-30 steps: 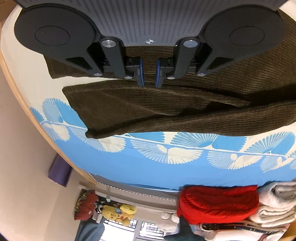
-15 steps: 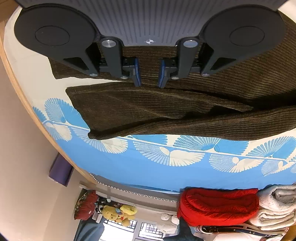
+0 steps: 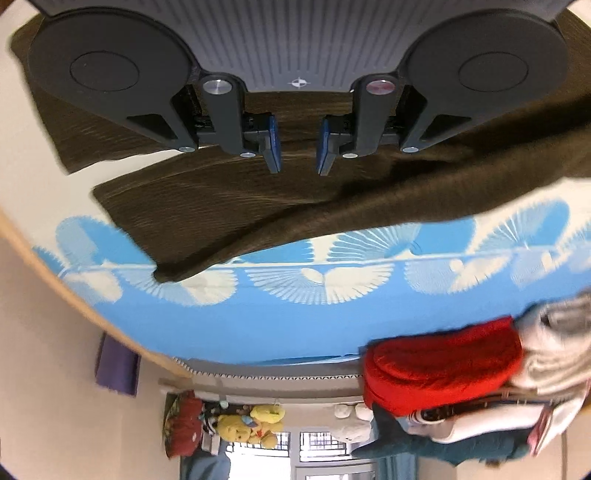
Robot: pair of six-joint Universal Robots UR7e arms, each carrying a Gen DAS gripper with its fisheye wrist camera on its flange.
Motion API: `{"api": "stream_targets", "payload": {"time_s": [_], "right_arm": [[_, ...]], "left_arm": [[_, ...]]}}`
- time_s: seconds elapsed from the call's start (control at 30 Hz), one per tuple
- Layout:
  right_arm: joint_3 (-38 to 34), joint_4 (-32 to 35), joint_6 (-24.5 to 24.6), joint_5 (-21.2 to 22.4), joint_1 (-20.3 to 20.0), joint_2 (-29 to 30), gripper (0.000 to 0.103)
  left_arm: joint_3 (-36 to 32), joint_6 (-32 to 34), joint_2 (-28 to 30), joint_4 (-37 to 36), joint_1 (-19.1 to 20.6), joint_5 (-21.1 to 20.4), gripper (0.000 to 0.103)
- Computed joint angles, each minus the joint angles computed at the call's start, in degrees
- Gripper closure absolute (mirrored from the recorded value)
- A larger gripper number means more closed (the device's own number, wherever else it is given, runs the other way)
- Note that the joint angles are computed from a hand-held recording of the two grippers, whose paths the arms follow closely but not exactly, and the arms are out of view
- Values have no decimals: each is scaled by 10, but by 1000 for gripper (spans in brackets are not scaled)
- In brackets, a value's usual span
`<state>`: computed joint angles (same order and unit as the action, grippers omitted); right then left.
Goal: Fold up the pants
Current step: 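Grasp the folded grey waistband with the left tool and hold it, then grasp the pants leg with the right tool while the left tool holds the waistband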
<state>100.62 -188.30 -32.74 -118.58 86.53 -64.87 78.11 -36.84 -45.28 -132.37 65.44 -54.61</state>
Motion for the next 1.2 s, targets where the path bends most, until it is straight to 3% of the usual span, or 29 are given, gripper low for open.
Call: {"api": "stream_targets", "payload": {"time_s": [0.27, 0.43, 0.57, 0.77, 0.93, 0.97, 1.0, 1.2], "right_arm": [[-90, 115, 133, 69, -17, 47, 80], [-168, 173, 240, 114, -31, 97, 66], [-226, 229, 317, 126, -39, 140, 66], [-272, 261, 399, 126, -44, 175, 62], [-287, 267, 414, 128, -45, 185, 67], [-287, 262, 411, 123, -44, 186, 82], [-286, 256, 407, 115, -42, 187, 102], [-261, 194, 362, 109, -32, 172, 102]], "left_arm": [[-25, 24, 21, 42, -13, 48, 84], [-34, 29, 25, 55, -10, 46, 84], [-41, 27, 26, 63, -6, 37, 84], [-50, 23, 29, 67, -1, 25, 84], [-46, 28, 27, 65, -3, 25, 84], [-44, 31, 26, 64, -4, 25, 84], [-44, 32, 26, 63, -4, 26, 84], [-28, 54, 17, 38, -12, 33, 84]]}}
